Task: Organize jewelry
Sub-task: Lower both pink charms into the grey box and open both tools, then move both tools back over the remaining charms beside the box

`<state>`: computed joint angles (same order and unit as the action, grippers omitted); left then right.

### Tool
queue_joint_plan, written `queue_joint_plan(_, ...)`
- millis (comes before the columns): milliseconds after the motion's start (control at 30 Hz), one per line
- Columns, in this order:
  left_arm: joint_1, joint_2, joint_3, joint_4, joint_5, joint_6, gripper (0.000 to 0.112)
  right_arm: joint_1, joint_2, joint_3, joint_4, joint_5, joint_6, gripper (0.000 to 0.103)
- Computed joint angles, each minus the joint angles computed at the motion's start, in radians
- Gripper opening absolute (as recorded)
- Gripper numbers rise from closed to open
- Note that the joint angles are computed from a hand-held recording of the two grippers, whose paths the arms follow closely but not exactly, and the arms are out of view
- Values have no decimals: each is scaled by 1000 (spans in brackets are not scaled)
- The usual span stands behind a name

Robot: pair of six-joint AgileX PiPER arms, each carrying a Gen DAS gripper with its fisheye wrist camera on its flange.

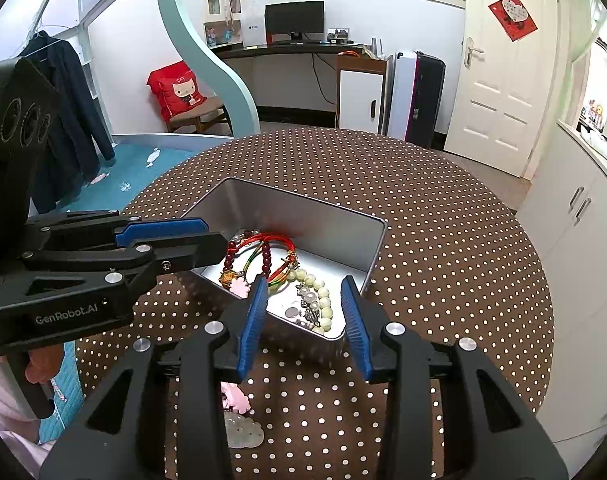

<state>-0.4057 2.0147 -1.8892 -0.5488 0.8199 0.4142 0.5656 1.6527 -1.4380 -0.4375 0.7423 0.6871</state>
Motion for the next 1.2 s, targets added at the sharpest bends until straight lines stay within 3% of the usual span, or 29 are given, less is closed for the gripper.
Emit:
queue_joint_plan(333, -8, -77, 108, -17, -52, 34, 25, 46, -37, 35, -83, 11, 88, 49)
queue_joint_plan(433, -9, -113, 156, -20, -81, 40, 40, 61, -62, 64, -110, 11, 119, 50)
queue_joint_plan(633, 5, -191, 281, -51, -128, 75, 40, 99, -102, 125, -144, 14, 176, 53)
queue_joint_plan(1033, 44, -251, 425, -66, -135, 107, 40, 89, -59, 189, 48, -83, 47, 53)
queue_joint_plan(1200, 56, -247, 447, -67, -128, 108, 40, 54, -25, 174, 132, -99, -18, 41)
